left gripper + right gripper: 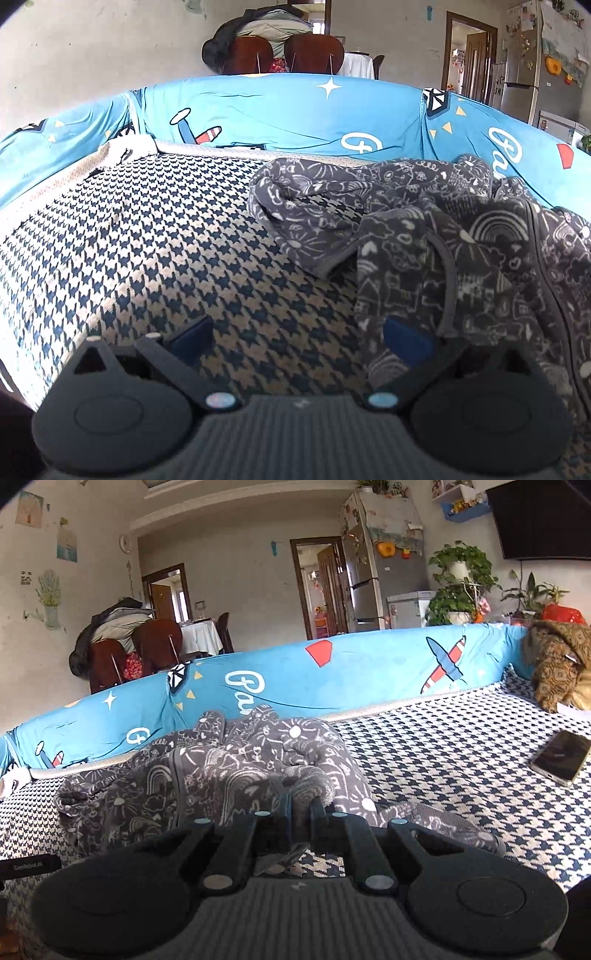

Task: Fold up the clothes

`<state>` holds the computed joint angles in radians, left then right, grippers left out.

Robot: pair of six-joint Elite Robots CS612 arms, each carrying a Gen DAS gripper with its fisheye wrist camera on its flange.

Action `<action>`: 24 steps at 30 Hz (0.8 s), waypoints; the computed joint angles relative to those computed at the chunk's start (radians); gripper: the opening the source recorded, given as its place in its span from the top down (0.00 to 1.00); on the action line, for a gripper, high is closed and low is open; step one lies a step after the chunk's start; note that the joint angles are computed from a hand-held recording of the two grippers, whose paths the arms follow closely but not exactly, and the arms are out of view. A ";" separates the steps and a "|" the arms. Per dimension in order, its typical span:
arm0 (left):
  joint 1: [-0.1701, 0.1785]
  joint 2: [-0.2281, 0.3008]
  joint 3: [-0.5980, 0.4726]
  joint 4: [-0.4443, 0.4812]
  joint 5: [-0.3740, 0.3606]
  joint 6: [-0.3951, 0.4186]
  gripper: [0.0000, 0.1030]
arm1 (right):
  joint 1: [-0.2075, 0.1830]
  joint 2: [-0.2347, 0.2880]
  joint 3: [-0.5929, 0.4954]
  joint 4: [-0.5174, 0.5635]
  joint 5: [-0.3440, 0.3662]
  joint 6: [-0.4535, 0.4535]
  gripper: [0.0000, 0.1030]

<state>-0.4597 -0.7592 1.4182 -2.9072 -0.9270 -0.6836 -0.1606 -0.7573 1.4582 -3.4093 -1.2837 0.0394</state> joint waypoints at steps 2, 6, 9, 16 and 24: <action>-0.001 -0.005 0.011 -0.015 -0.014 0.010 0.00 | 0.001 0.003 0.002 -0.022 -0.024 -0.002 0.87; -0.008 -0.012 0.027 -0.048 -0.037 0.071 0.00 | -0.001 0.004 0.008 -0.060 -0.029 -0.009 0.77; -0.016 -0.015 0.036 -0.059 -0.051 0.129 0.00 | -0.009 -0.003 0.013 -0.011 0.042 -0.037 0.76; -0.025 -0.014 0.038 -0.043 -0.070 0.190 0.00 | -0.017 -0.021 0.022 0.228 0.243 -0.180 0.76; -0.029 -0.009 0.029 -0.009 -0.079 0.213 0.00 | 0.000 -0.026 0.038 0.288 0.291 -0.333 0.60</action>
<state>-0.4889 -0.7681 1.4474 -2.9160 -1.0064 -0.4705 -0.1610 -0.7836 1.4961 -3.1216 -0.9929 -0.2932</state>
